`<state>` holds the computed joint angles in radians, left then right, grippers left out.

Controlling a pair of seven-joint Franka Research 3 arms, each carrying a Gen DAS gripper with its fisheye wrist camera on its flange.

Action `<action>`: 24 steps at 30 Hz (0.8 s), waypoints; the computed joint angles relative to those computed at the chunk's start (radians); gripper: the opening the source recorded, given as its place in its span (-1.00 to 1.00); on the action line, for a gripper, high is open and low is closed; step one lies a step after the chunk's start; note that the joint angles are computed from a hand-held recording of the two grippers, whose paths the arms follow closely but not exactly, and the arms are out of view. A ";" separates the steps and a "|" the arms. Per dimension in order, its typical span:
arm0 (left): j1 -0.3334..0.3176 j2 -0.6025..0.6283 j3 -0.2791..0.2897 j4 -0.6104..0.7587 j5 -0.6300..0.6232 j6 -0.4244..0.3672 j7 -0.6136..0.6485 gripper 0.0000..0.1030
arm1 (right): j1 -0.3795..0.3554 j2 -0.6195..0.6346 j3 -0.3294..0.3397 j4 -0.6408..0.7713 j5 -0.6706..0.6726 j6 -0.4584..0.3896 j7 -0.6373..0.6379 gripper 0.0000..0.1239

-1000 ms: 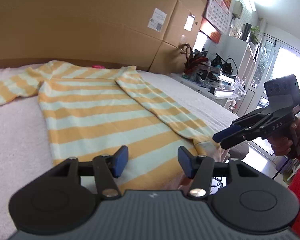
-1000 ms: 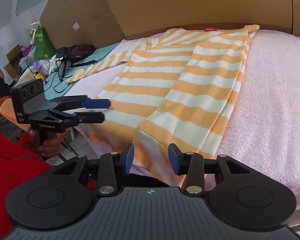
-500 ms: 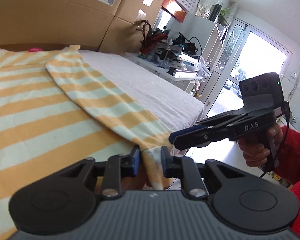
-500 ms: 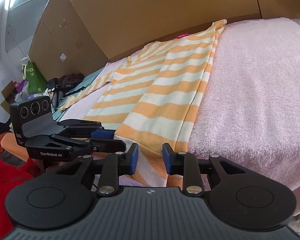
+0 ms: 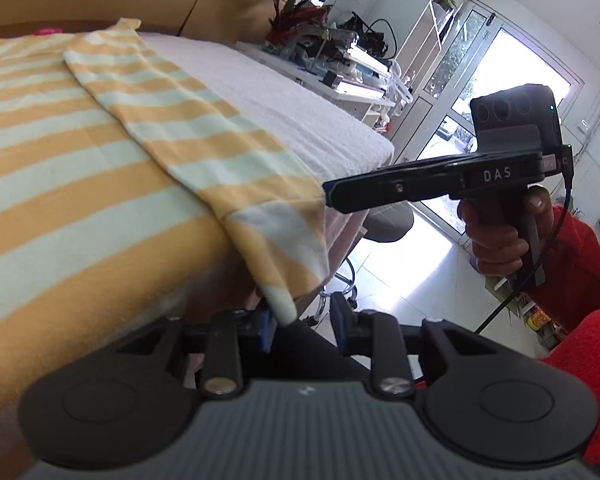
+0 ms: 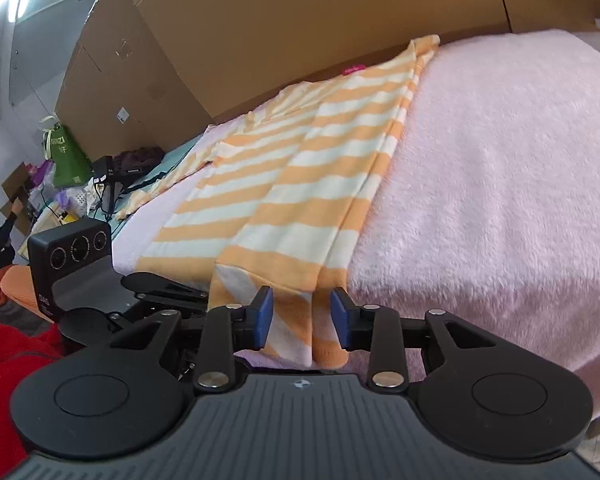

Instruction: Fold clothes

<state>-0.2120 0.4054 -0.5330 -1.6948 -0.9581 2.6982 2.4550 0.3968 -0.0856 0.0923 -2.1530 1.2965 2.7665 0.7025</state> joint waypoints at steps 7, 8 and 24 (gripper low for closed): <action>0.024 -0.020 -0.011 -0.004 -0.087 -0.032 0.053 -0.49 | 0.007 0.001 -0.002 -0.013 0.114 -0.012 -0.085 -0.49; 0.024 -0.018 -0.006 0.001 -0.098 -0.047 0.051 -0.49 | 0.007 0.011 0.000 -0.008 0.120 -0.014 -0.082 -0.50; 0.000 0.043 0.063 0.063 -0.081 -0.177 -0.128 -0.89 | 0.002 0.006 0.011 -0.040 -0.034 0.019 0.029 -0.62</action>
<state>-0.2121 0.4479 -0.4696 -1.6318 -1.0388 2.5217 2.3272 0.3992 -0.0791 0.1035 -2.1929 1.2623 2.7851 0.7318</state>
